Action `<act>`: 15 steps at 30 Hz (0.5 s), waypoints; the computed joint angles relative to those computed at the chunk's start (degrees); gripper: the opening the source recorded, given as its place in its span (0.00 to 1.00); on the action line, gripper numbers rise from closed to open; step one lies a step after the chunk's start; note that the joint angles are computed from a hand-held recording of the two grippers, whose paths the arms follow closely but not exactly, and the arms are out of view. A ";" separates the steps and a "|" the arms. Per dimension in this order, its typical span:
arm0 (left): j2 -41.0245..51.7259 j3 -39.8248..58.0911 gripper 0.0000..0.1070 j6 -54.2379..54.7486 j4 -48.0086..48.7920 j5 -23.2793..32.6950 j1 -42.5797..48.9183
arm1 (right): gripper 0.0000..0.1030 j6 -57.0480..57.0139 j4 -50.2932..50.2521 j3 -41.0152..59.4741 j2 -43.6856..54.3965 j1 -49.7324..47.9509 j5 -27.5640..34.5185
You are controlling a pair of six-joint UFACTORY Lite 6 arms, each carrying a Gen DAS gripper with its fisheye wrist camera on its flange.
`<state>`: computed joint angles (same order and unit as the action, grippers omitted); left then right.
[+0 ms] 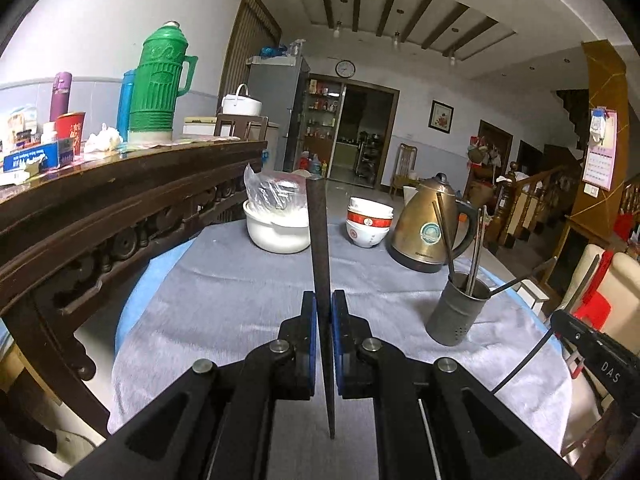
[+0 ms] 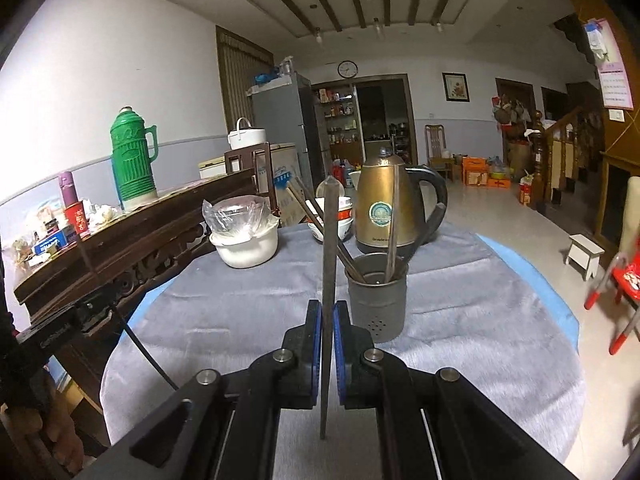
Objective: Organize utensils
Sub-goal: 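Raise both held chopsticks and carry them over the grey cup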
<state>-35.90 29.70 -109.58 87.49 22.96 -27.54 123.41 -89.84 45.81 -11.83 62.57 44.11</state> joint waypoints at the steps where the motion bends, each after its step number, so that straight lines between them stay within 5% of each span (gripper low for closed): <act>1: 0.33 0.32 0.07 0.18 -0.34 -0.36 0.17 | 0.07 -0.01 0.01 0.03 -0.07 -0.08 -0.14; 15: 16.42 18.23 0.06 26.68 -27.18 3.28 1.79 | 0.06 -3.62 -0.64 2.82 -3.90 -2.44 0.74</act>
<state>-19.48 47.93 -82.90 60.32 26.24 -25.75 119.80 -90.48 48.63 -15.74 60.13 44.85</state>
